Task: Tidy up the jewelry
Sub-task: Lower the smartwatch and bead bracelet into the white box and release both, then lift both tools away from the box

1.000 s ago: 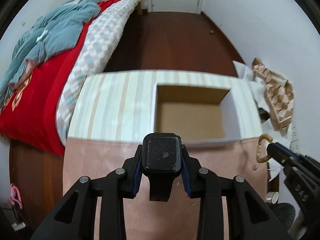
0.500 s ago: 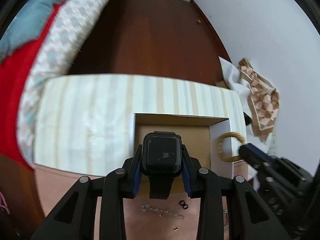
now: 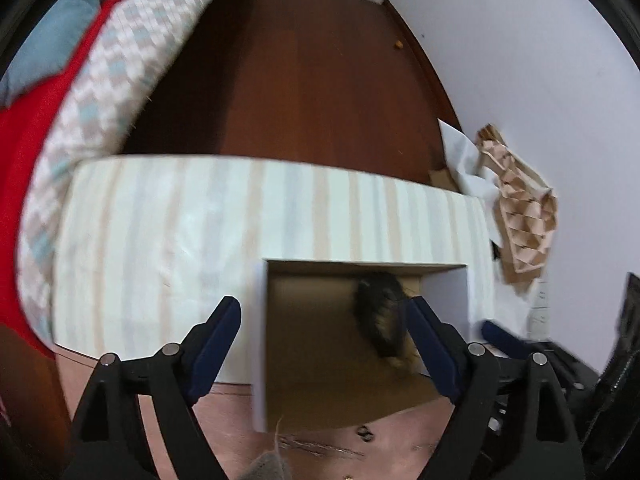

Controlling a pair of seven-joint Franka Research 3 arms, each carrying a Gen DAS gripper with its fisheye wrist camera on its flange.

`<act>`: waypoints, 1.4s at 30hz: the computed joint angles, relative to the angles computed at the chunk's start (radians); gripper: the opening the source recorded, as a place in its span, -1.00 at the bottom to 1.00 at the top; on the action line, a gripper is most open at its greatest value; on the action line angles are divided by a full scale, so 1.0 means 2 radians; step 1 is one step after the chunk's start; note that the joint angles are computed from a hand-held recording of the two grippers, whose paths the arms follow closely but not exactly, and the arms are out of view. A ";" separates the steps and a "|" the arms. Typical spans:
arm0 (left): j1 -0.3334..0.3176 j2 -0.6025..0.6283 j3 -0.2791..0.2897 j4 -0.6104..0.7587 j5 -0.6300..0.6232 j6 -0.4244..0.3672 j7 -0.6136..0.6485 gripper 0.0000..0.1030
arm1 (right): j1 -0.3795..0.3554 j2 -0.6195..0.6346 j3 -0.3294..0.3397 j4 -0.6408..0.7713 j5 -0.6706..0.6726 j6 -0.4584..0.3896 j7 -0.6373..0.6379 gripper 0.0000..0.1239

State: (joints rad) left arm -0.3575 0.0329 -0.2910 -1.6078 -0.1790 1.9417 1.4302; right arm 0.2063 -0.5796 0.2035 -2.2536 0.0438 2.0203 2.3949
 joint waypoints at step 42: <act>-0.037 -0.404 0.024 -0.213 0.126 0.037 -0.038 0.99 | -0.024 -0.095 0.203 0.244 -0.148 -0.328 0.141 0.54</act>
State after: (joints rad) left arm -0.4323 -0.7754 -0.2432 -2.0343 0.0730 2.0152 1.3551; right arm 0.1588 -0.7692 0.6087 -1.7653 -0.2513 1.3642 2.6773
